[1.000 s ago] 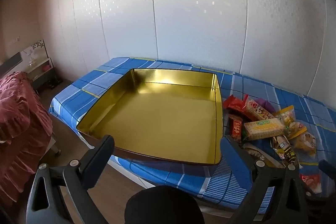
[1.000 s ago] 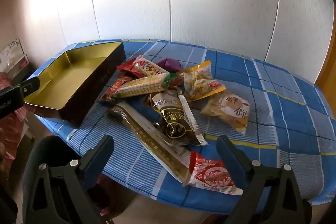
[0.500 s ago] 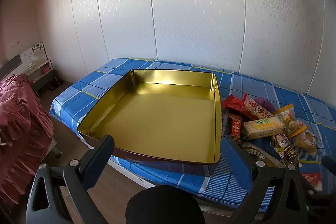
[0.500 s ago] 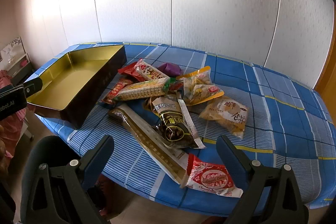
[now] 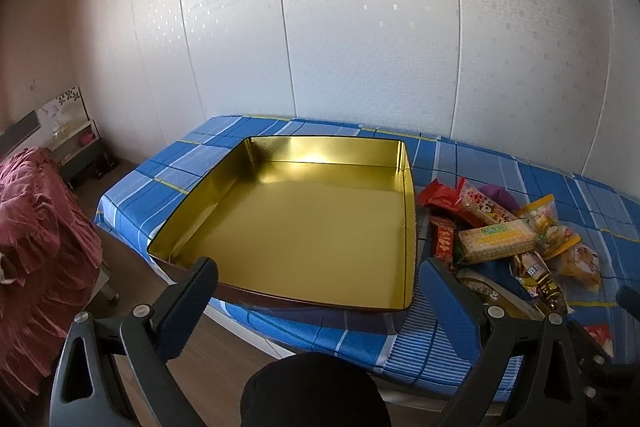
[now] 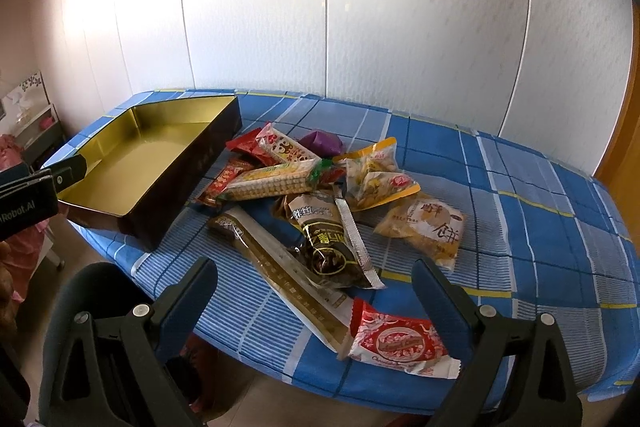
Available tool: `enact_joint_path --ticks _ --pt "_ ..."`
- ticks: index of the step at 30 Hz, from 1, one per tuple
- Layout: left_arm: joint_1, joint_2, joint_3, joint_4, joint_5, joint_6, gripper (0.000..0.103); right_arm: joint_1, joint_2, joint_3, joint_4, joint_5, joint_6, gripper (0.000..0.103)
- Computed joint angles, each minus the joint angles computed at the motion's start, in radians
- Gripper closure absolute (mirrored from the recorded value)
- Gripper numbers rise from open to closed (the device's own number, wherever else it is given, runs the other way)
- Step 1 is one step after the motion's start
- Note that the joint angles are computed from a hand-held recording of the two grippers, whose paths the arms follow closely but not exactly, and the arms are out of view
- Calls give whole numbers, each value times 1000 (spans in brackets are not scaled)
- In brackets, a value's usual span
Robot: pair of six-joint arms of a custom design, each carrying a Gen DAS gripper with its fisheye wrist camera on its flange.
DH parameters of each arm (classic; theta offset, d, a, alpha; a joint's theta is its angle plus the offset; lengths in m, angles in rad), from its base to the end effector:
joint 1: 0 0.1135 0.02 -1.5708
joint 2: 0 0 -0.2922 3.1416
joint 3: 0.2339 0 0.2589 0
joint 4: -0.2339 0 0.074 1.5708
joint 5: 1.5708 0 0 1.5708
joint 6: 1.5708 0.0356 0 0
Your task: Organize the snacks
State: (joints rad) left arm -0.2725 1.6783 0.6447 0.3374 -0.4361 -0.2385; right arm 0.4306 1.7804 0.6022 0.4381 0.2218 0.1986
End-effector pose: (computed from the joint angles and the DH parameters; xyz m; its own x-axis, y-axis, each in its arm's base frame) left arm 0.3058 -0.0698 0.1502 -0.5840 -0.0591 -0.8096 -0.2122 0.9738 0.0820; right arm 0.2876 0.1235 0.1163 -0.6520 -0.0877 -0.7532 -0.1336 0.9910 0.0002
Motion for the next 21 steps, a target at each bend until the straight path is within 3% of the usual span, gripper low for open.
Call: enact_joint_path --ticks 21 --pt "-17 0 8 -13 -5 5 2 -17 -21 -27 27 -20 -11 4"
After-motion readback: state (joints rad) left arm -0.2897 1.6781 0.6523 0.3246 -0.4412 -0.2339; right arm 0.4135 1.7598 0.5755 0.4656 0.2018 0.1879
